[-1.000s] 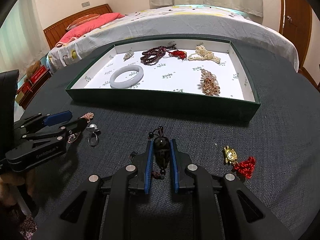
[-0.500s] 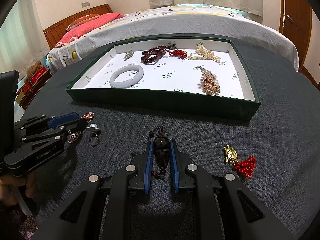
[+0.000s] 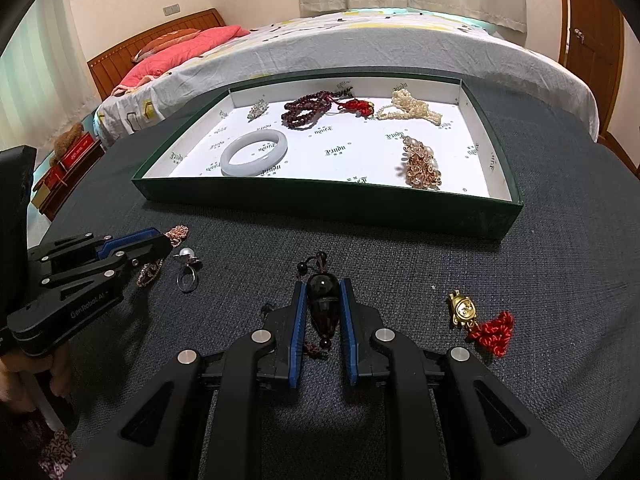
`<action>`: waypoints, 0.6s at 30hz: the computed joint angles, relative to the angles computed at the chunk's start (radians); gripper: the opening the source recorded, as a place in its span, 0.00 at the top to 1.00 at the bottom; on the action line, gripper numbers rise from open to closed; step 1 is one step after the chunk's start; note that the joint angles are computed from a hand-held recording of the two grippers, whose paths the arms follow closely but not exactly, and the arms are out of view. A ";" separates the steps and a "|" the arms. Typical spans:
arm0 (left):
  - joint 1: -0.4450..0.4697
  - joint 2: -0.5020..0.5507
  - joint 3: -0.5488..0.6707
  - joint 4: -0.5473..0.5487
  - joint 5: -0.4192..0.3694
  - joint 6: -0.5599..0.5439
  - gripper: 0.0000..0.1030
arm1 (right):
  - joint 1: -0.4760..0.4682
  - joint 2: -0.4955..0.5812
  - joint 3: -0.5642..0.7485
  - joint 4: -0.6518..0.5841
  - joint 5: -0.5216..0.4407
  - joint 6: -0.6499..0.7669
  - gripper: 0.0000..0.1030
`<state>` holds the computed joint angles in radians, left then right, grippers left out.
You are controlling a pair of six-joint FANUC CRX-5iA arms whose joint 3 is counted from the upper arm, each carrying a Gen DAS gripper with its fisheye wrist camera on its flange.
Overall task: Organize jewelry
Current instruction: 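Grasp the black carved pendant with the right tool while the left tool grasps the gold chain, then carry the gold chain and black pendant into the box and open both tools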
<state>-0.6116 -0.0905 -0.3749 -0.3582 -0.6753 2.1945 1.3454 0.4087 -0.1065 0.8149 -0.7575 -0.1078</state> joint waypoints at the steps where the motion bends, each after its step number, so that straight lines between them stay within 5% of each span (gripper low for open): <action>1: -0.001 -0.001 0.000 -0.001 -0.001 0.002 0.87 | 0.000 -0.001 -0.001 0.001 0.001 -0.002 0.83; 18: -0.029 -0.031 0.008 -0.059 -0.031 0.073 0.91 | 0.004 -0.017 -0.024 0.052 -0.003 -0.053 0.83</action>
